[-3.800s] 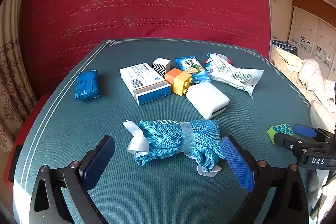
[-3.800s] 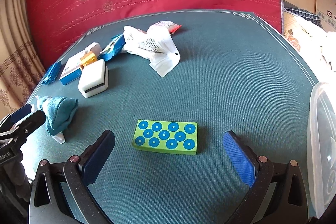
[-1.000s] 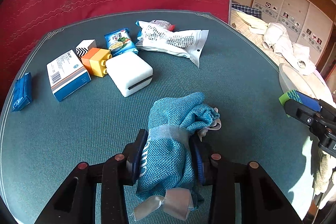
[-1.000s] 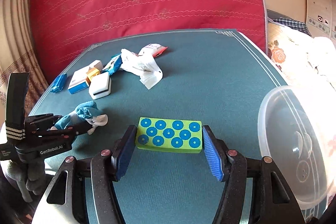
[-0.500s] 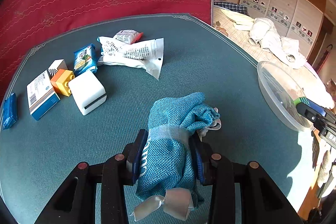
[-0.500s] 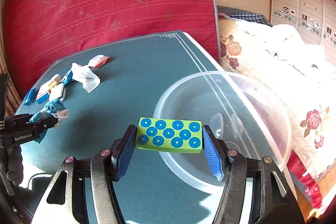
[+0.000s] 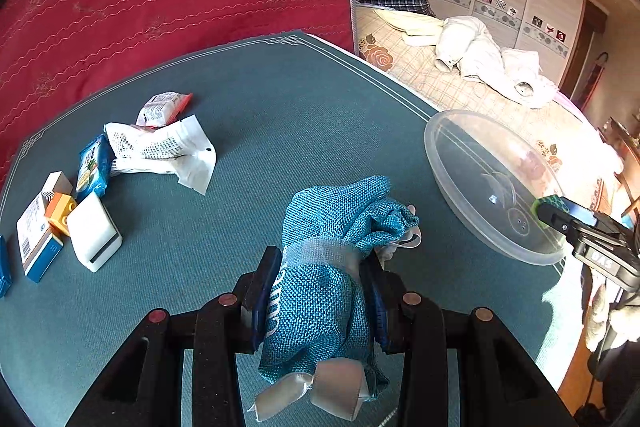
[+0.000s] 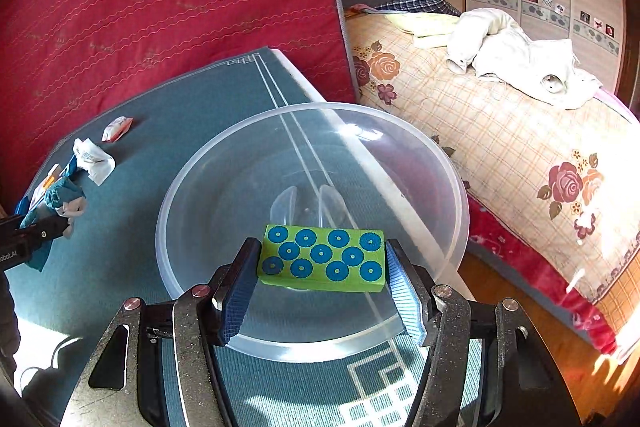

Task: Organize objects
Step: 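Carry both items to the clear basin and release them inside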

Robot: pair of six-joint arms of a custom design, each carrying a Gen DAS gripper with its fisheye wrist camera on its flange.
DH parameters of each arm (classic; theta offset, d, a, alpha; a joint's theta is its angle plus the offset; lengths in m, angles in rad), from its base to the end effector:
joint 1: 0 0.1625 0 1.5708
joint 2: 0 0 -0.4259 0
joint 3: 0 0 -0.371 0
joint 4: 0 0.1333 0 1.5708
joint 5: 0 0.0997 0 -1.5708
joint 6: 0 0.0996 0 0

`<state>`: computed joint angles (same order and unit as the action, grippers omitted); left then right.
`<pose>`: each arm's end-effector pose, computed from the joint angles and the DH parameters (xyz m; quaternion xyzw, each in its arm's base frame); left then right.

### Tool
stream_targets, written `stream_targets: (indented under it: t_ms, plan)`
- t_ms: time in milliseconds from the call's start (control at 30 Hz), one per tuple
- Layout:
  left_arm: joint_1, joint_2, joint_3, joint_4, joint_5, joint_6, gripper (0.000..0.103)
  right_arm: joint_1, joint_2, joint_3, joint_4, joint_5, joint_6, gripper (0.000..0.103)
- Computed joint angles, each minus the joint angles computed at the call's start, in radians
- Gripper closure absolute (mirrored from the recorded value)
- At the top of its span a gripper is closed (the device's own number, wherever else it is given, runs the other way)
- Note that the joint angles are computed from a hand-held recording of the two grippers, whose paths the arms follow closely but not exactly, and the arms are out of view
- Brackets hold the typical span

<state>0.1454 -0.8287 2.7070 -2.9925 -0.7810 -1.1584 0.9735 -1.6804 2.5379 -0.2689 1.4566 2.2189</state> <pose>-0.2021 -0.2358 0.0159 0.2060 0.8795 -0.3027 0.3040 -0.0059 -0.2658 0.1674 0.1692 -0.8644 0.3759 0.2879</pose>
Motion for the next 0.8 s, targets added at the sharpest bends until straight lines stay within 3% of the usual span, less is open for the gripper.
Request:
stream_targets:
  t_ms: [533,800]
  plan:
    - [0.079,0.161,-0.201,-0.133,-0.016,0.317,0.061,-0.127,-0.096,0.043,-0.002,-0.177,-0.025,0.038]
    - [0.123,0.219,-0.284,-0.210,-0.026,0.438,0.061,-0.141,-0.085,0.038,-0.004,-0.198,-0.012,0.038]
